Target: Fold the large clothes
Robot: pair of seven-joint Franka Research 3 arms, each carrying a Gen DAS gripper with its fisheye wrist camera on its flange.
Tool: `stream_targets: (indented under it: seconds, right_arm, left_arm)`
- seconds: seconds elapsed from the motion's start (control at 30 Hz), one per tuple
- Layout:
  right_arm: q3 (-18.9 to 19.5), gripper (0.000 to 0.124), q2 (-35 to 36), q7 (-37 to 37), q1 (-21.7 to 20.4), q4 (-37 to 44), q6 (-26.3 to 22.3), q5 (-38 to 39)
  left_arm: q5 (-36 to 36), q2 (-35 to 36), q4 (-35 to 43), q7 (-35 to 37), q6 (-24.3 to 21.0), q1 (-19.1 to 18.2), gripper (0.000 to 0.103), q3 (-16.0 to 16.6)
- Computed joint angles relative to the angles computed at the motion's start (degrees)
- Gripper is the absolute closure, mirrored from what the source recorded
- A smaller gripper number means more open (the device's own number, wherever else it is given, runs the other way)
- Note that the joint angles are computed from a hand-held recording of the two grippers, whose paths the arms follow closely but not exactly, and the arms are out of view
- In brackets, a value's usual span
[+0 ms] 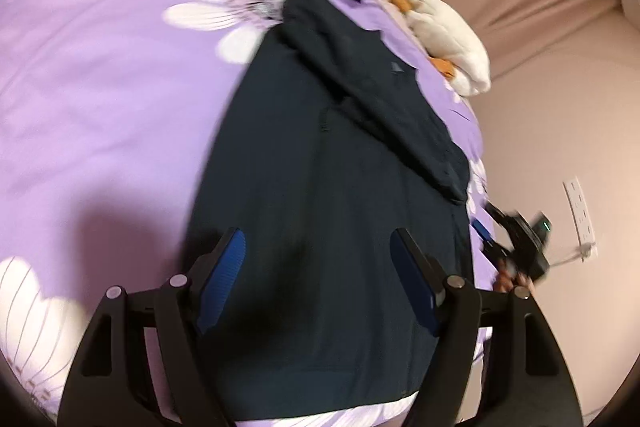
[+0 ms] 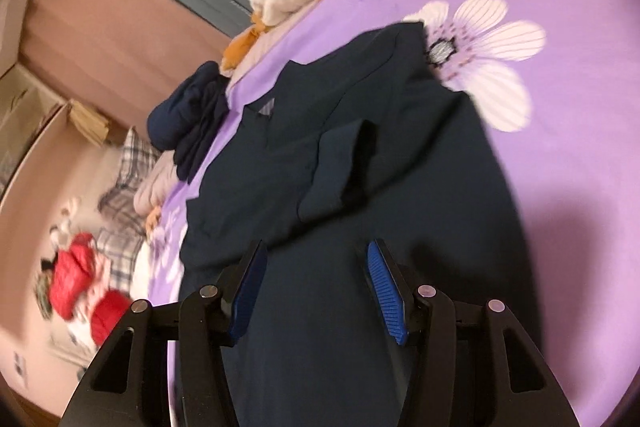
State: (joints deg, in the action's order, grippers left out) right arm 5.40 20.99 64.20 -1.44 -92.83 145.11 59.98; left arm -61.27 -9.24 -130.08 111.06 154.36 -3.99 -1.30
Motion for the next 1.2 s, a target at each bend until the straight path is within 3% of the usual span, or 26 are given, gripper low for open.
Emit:
stream_targets:
  seconds: [0.1,0.17,0.23,0.3,0.47,0.53,0.6,0.7,0.73,0.8,0.83,0.9,0.97,1.07,1.1,1.13,1.2]
  right_arm:
    - [-1.31,0.071,5.72,9.12,1.97,6.64,-0.56,-6.74]
    - [0.16,0.074,8.56,10.57,0.93,9.72,-1.49,-6.52]
    - [1.66,0.103,10.6,10.75,-0.1,12.05,-1.77,-5.56]
    - [2.42,0.113,10.88,9.8,-0.48,12.71,-0.59,-5.56]
    - [3.62,0.113,8.77,-0.49,0.06,12.22,8.4,-5.85]
    - [0.43,0.113,11.0,4.58,2.52,15.19,7.78,-12.65]
    - [-3.02,0.113,13.42,12.75,4.55,18.14,3.25,-20.81]
    - [-5.43,0.109,14.48,19.76,5.97,18.7,0.12,-28.72]
    - [-5.46,0.106,13.58,20.54,6.03,16.98,1.93,-29.85]
    - [-5.84,0.103,10.2,21.85,6.92,11.04,10.27,-32.06]
    - [-3.91,0.103,8.32,19.18,5.92,7.8,15.6,-30.79]
    - [3.77,0.103,7.52,9.94,0.36,6.36,18.29,-23.65]
    - [5.29,0.103,8.68,6.01,-0.57,8.21,15.02,-21.46]
    - [-0.63,0.103,12.3,12.3,3.84,13.33,7.14,-28.74]
    - [-0.84,0.103,13.14,14.79,4.01,14.45,5.82,-31.08]
    - [-1.95,0.103,12.43,14.28,4.79,13.58,6.2,-29.4]
    - [0.46,0.102,9.7,13.02,2.52,10.75,6.51,-26.6]
  left_arm:
    - [1.37,2.84,3.85,0.63,-0.73,-0.32,0.028,-0.79]
    - [2.7,4.7,6.13,0.54,-1.26,-0.08,0.028,-1.57]
    - [4.27,6.75,8.63,0.09,-2.16,0.33,0.028,-2.48]
    - [4.68,8.25,10.34,0.39,-2.7,0.83,0.028,-3.33]
    - [4.68,10.68,12.66,0.57,-3.64,2.4,0.028,-4.96]
    - [5.03,11.07,12.87,0.31,-3.73,2.88,0.028,-5.45]
    - [4.91,11.04,12.81,0.61,-3.81,3.22,0.028,-5.8]
    - [6.31,11.05,12.83,-0.1,-4.05,3.44,0.028,-6.05]
    - [6.9,11.05,12.85,-0.32,-4.29,3.48,0.028,-6.1]
    - [8.03,11.23,13.13,-0.75,-4.46,3.42,0.028,-6.33]
    - [8.48,11.14,13.06,-0.85,-4.36,3.34,0.028,-6.45]
    - [9.17,10.92,12.77,-0.82,-3.82,3.14,0.028,-6.63]
    - [8.87,10.93,12.66,-0.7,-3.57,2.98,0.028,-6.71]
    - [9.53,10.54,12.01,-1.55,-3.26,2.81,0.028,-6.67]
    - [10.17,10.35,11.75,-2.2,-3.14,2.77,0.028,-6.59]
    - [10.53,9.96,11.3,-2.52,-2.88,2.76,0.028,-6.49]
    - [11.07,8.9,10.11,-3.09,-1.97,2.67,0.028,-6.21]
